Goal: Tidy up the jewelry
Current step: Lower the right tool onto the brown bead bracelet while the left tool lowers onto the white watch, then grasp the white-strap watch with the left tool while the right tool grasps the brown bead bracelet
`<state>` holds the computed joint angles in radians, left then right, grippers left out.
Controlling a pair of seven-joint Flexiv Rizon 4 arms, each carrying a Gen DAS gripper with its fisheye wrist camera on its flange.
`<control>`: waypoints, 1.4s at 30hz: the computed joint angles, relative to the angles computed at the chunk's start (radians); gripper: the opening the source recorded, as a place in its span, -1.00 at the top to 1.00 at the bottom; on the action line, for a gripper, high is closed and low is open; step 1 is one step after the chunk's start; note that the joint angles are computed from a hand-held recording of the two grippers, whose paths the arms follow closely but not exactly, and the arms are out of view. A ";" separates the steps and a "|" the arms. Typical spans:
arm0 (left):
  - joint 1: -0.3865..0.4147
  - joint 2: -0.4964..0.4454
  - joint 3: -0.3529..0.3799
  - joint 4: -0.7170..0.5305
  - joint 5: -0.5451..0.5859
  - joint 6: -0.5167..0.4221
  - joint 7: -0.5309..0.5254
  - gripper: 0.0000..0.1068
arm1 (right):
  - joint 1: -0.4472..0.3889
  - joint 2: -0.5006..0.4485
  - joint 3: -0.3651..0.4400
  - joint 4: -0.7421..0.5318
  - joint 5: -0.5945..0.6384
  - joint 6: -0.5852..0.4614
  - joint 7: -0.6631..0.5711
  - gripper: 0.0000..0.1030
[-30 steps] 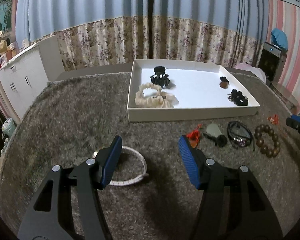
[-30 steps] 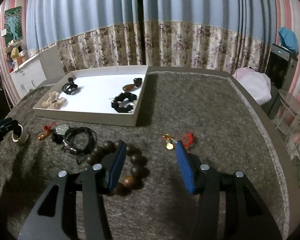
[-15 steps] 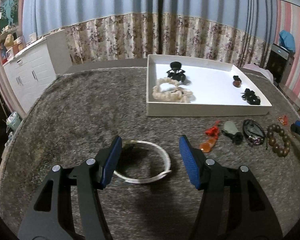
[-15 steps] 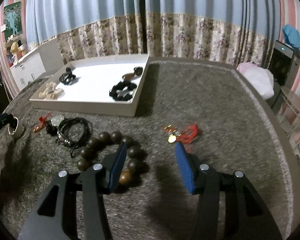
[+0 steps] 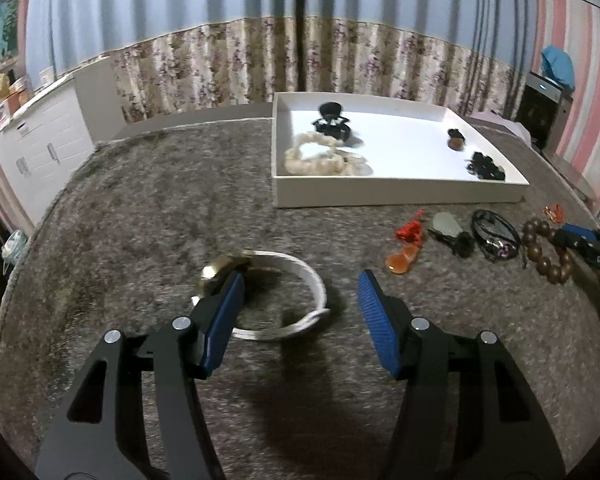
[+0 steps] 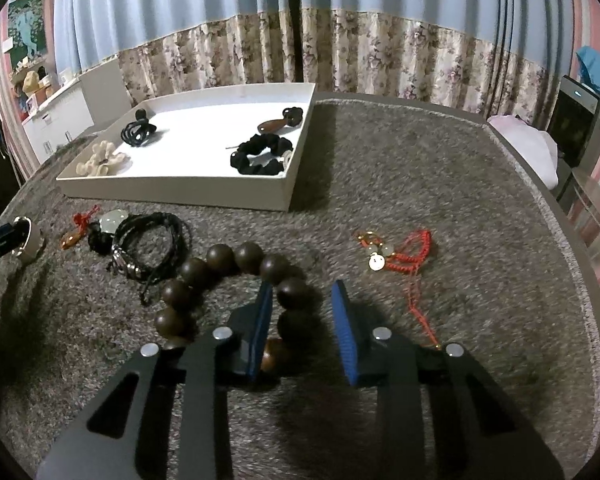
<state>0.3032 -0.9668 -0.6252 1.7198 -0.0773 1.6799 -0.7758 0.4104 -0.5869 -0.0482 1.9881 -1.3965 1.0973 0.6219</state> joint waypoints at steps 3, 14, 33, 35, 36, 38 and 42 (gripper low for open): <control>-0.069 0.003 0.077 -0.039 -0.022 -0.032 -0.009 -0.10 | -0.006 -0.012 0.003 -0.006 0.019 0.016 -0.021 0.53; -0.175 0.003 0.190 -0.091 -0.101 -0.092 0.014 0.55 | 0.025 -0.047 -0.015 -0.039 0.132 0.027 -0.153 0.58; -0.114 0.040 0.082 -0.061 -0.085 -0.030 -0.004 0.89 | 0.013 0.031 -0.002 -0.079 -0.074 -0.057 -0.040 0.64; -0.107 0.044 0.062 -0.061 -0.076 -0.022 -0.003 0.89 | 0.009 0.031 0.000 -0.094 -0.076 -0.067 -0.050 0.64; -0.105 0.046 0.055 -0.062 -0.069 -0.018 -0.001 0.89 | 0.008 0.032 0.001 -0.100 -0.078 -0.070 -0.054 0.64; -0.107 0.047 0.044 -0.072 -0.060 -0.010 -0.001 0.89 | 0.007 0.034 0.001 -0.114 -0.080 -0.079 -0.066 0.64; -0.115 0.044 0.027 -0.101 -0.055 -0.014 -0.005 0.89 | 0.002 0.035 -0.003 -0.145 -0.084 -0.082 -0.091 0.64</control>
<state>0.1879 -0.9223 -0.5986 1.6186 -0.1320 1.6663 -0.7809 0.4121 -0.5521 -0.0513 1.8433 -1.4806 1.0154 0.5305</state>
